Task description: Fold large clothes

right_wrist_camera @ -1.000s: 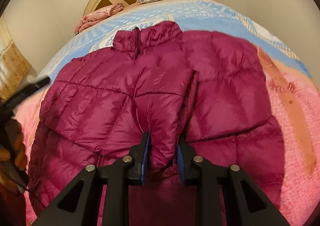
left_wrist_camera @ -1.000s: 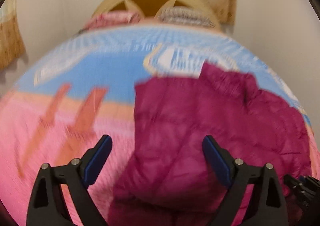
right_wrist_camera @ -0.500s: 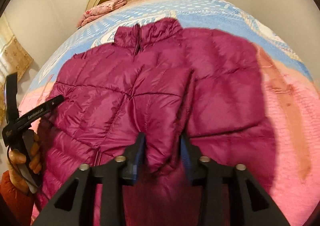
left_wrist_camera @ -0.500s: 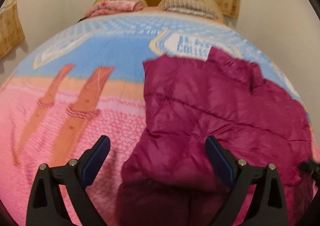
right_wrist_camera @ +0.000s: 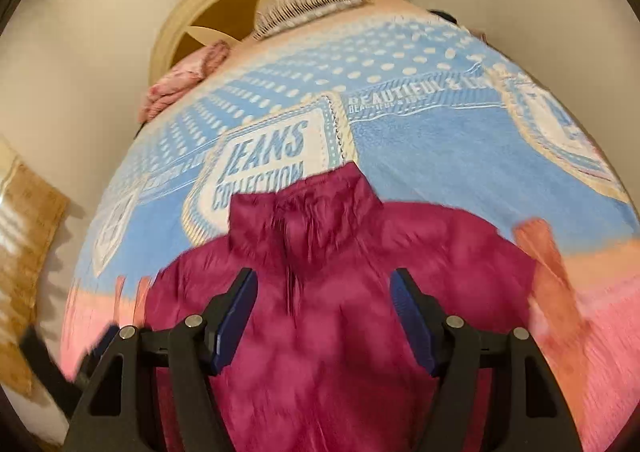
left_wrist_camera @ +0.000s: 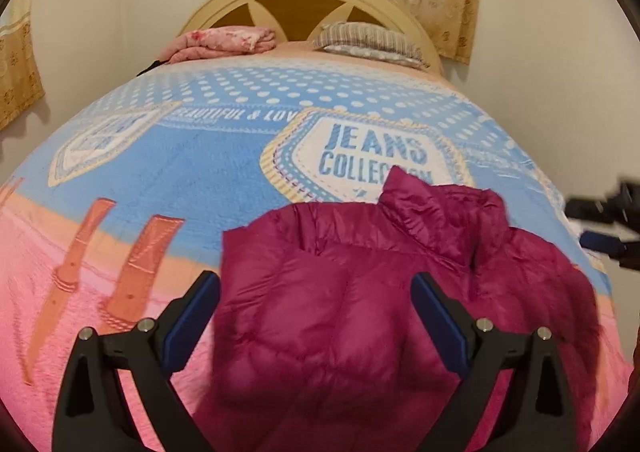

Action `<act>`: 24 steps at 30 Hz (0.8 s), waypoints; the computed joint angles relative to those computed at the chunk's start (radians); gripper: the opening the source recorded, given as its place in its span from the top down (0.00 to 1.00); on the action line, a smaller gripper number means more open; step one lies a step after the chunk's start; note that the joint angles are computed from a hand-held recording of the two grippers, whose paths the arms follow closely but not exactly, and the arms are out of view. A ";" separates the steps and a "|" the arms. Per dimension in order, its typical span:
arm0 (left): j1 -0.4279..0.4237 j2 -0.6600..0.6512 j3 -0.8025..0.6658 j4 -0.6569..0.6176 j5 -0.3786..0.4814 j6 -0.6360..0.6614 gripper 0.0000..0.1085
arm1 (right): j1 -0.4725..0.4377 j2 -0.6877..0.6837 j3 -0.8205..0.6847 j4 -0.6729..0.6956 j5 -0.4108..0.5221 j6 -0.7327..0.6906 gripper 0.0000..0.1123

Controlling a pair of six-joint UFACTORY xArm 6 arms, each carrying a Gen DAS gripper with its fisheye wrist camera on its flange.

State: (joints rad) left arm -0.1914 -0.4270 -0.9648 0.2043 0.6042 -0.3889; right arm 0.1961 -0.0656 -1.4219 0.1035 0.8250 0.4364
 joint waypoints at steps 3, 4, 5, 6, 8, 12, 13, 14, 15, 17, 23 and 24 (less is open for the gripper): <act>-0.005 0.040 0.017 0.093 -0.023 -0.104 0.09 | -0.008 0.161 -0.145 -0.012 0.045 0.057 0.38; 0.000 0.046 0.034 0.125 -0.040 -0.146 0.09 | -0.009 0.203 -0.185 -0.014 0.058 0.076 0.38; 0.003 0.048 0.051 0.152 -0.057 -0.184 0.09 | -0.011 0.241 -0.220 -0.011 0.066 0.087 0.38; 0.004 0.045 0.066 0.167 -0.070 -0.204 0.09 | -0.011 0.270 -0.248 -0.014 0.071 0.099 0.38; 0.006 0.031 0.091 0.202 -0.094 -0.238 0.09 | -0.008 0.337 -0.319 -0.026 0.089 0.113 0.38; 0.007 0.021 0.102 0.206 -0.109 -0.234 0.09 | -0.002 0.447 -0.456 -0.075 0.165 0.159 0.38; 0.010 0.024 0.101 0.182 -0.109 -0.217 0.09 | -0.002 0.471 -0.481 -0.075 0.181 0.169 0.38; 0.011 0.028 0.099 0.176 -0.108 -0.213 0.09 | -0.001 0.494 -0.506 -0.081 0.202 0.177 0.38; 0.011 0.030 0.098 0.177 -0.105 -0.214 0.09 | 0.001 0.501 -0.510 -0.090 0.206 0.183 0.38; 0.005 0.034 0.092 0.203 -0.093 -0.229 0.09 | 0.002 0.513 -0.518 -0.099 0.209 0.177 0.38; -0.003 0.047 0.081 0.209 -0.077 -0.227 0.09 | 0.015 0.507 -0.516 -0.140 0.229 0.151 0.40; -0.001 0.047 0.082 0.201 -0.080 -0.222 0.09 | 0.015 0.503 -0.513 -0.139 0.237 0.144 0.41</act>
State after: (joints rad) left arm -0.1925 -0.3797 -0.8827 0.4052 0.5246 -0.6106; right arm 0.2113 0.4372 -1.9348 -0.0360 1.0616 0.5808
